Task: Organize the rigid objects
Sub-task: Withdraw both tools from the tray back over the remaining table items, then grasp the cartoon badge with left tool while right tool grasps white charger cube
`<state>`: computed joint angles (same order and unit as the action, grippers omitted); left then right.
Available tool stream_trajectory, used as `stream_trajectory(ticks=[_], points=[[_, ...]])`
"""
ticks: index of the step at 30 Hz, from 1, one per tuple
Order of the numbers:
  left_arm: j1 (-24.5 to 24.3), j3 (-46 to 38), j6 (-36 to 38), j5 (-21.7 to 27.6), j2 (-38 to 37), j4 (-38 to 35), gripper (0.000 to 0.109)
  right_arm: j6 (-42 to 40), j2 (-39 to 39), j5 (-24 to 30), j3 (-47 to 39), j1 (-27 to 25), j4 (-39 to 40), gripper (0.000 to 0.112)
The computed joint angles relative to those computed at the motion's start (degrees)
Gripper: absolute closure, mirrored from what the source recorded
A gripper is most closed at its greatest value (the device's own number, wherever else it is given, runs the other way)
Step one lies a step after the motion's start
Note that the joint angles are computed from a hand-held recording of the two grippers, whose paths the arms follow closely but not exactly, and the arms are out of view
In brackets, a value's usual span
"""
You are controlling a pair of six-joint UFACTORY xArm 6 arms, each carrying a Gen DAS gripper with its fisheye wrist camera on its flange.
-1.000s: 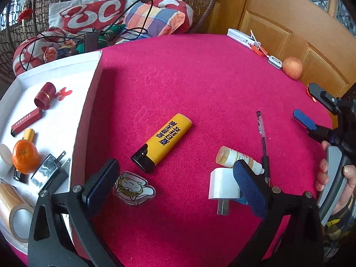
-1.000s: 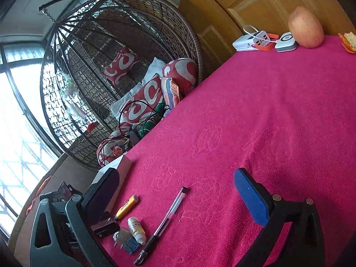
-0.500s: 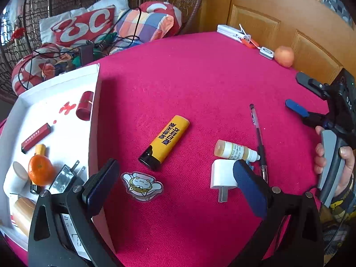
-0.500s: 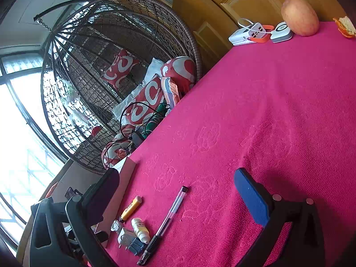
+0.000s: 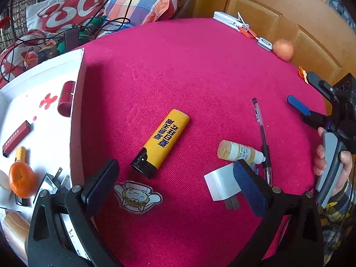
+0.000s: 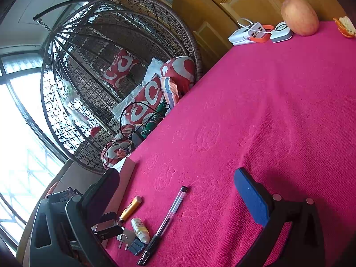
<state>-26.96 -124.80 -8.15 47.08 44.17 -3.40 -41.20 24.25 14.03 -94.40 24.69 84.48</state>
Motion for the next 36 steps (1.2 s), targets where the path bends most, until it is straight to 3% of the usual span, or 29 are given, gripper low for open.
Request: stream_trajectory(ticks=[4,6,12,15,21,22,23,25,26,29,31,34,35,36], points=[[-1.22,-12.57,7.68,15.05,5.93,-0.31,0.006,0.9,0.09,-0.15,0.03,0.05,-1.12,0.009],[-2.62,-8.65,10.46,15.71,3.77,3.19,0.006,1.33,0.13,-0.23,0.09,0.08,-1.67,0.009],[-3.92,15.87,9.86,4.87,-11.1,2.11,0.006,1.27,0.32,-0.11,-0.03,0.0,-1.75,0.009],[-4.46,27.05,9.02,-2.89,-17.95,0.83,0.006,1.38,0.36,-0.13,-0.04,0.01,-1.88,0.009],[-2.86,31.49,-0.93,-10.42,-20.61,1.54,0.009,3.3,0.7,0.03,-0.33,-0.15,-4.27,0.009],[-2.77,31.84,-0.76,-11.0,-20.82,0.92,0.016,3.17,0.7,0.04,-0.36,-0.14,-4.07,0.009],[-2.96,31.78,0.11,-11.12,-20.76,0.34,0.034,2.84,0.68,0.04,-0.38,-0.14,-3.65,0.009],[-3.46,31.4,0.24,-10.19,-20.23,0.68,0.055,2.27,0.63,-0.02,-0.37,-0.12,-2.99,0.009],[-3.74,31.87,-0.25,-10.48,-20.23,1.57,0.056,3.3,0.66,-0.22,-0.4,0.0,-4.21,0.009],[-4.31,34.98,-4.71,-15.14,-21.29,6.97,0.07,4.89,0.72,5.35,-1.67,-0.17,-13.37,0.009],[-4.0,37.73,-5.59,-18.22,-22.54,6.27,0.077,4.48,0.09,5.4,-2.17,1.76,-23.55,0.009],[-3.72,40.69,-9.3,-21.59,-23.81,8.43,0.077,7.25,0.96,8.7,-4.82,4.43,-40.99,0.011],[-3.62,41.48,-10.5,-22.43,-24.21,9.33,0.077,7.21,1.66,11.19,-6.3,5.07,-44.58,0.015],[-3.54,42.4,-11.4,-23.15,-24.74,9.95,0.077,6.35,2.58,14.31,-8.2,5.6,-46.64,0.027]])
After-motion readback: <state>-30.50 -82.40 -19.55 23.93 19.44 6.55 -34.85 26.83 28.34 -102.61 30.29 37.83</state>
